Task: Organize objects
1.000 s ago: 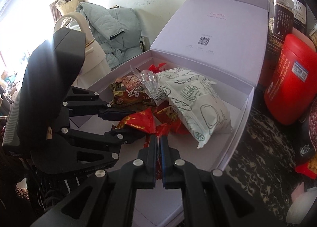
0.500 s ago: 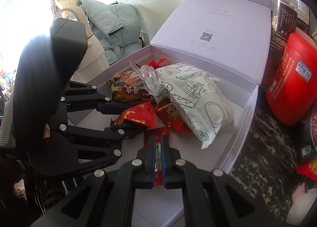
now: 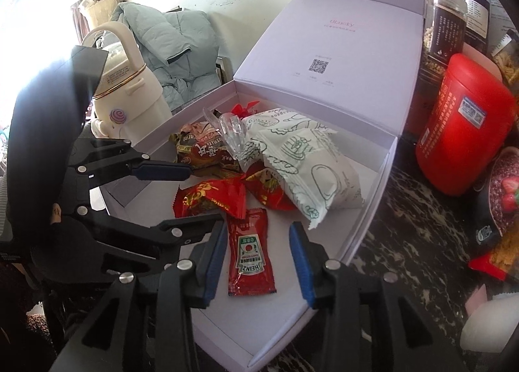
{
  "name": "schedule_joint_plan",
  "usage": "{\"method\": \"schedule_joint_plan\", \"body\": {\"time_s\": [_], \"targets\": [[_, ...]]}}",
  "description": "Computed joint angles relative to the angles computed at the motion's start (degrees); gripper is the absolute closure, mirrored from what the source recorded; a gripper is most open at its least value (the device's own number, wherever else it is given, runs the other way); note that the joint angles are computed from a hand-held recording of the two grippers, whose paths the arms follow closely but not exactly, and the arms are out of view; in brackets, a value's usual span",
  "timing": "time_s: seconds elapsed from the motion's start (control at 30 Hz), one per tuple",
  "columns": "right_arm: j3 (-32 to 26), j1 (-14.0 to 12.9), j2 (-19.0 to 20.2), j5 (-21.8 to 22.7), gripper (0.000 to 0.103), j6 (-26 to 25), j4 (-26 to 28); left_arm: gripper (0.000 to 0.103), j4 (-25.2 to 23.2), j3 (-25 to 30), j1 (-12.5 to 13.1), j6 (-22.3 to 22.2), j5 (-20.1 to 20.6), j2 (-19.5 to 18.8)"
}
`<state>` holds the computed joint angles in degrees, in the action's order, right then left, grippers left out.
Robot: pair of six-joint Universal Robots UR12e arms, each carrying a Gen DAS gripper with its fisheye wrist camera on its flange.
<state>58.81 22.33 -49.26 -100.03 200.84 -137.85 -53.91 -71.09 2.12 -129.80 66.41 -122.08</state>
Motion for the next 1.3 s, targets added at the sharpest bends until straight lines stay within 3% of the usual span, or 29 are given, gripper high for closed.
{"method": "schedule_joint_plan", "body": {"time_s": [0.23, 0.87, 1.3], "targets": [[0.32, 1.15, -0.83, -4.1, 0.049, 1.6, 0.83, 0.025, 5.51, -1.98, 0.27, -2.11, -0.61, 1.62], [1.87, 4.39, -4.58, -11.83, 0.035, 2.68, -1.02, 0.021, 7.66, -4.32, 4.27, -7.55, -7.73, 5.82], [0.99, 7.11, -5.75, -15.95, 0.032, 2.37, 1.26, 0.006, 16.16, -8.98, 7.31, -14.72, -9.68, 10.14]]}}
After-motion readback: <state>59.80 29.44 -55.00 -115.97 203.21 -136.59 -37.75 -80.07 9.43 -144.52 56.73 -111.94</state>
